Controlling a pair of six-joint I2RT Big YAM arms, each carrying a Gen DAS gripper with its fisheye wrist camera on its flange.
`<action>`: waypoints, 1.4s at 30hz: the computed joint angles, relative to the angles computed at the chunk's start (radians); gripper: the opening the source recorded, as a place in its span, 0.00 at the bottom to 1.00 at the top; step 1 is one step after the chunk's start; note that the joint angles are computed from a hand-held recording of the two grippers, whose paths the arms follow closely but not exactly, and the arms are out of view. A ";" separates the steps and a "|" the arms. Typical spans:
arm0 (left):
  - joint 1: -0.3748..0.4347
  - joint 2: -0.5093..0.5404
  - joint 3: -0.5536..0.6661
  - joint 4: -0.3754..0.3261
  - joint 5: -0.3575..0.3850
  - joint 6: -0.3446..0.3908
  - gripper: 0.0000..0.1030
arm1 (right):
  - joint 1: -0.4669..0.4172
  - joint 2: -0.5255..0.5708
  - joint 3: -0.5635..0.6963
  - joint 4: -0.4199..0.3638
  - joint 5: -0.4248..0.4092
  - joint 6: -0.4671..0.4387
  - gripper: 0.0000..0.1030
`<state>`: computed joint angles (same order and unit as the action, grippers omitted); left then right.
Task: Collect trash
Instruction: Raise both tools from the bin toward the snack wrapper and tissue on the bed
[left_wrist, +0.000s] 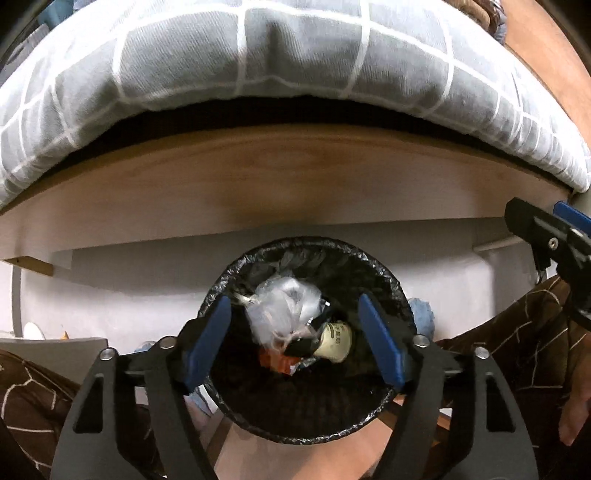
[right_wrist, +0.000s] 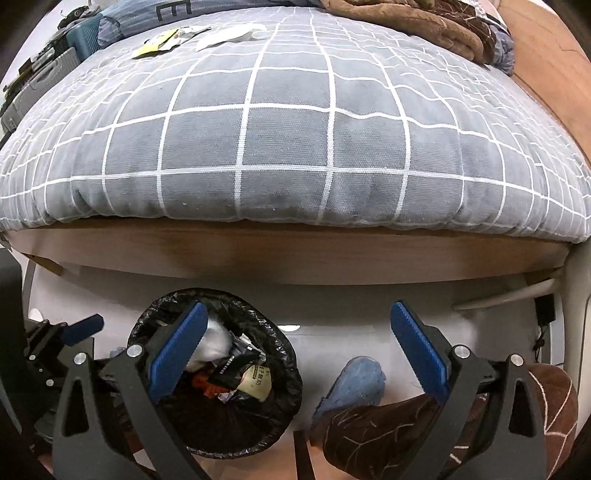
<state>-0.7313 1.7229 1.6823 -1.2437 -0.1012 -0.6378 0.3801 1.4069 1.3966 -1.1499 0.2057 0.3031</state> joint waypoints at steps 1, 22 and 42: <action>0.000 -0.003 0.001 0.003 -0.012 0.002 0.76 | 0.001 0.000 0.000 0.002 0.003 -0.001 0.93; 0.093 -0.063 0.115 -0.008 -0.125 0.058 0.94 | 0.014 0.025 0.148 0.056 0.085 -0.085 0.93; 0.248 0.186 0.599 -0.111 -0.154 0.169 0.94 | -0.008 0.277 0.536 0.020 0.006 -0.137 0.93</action>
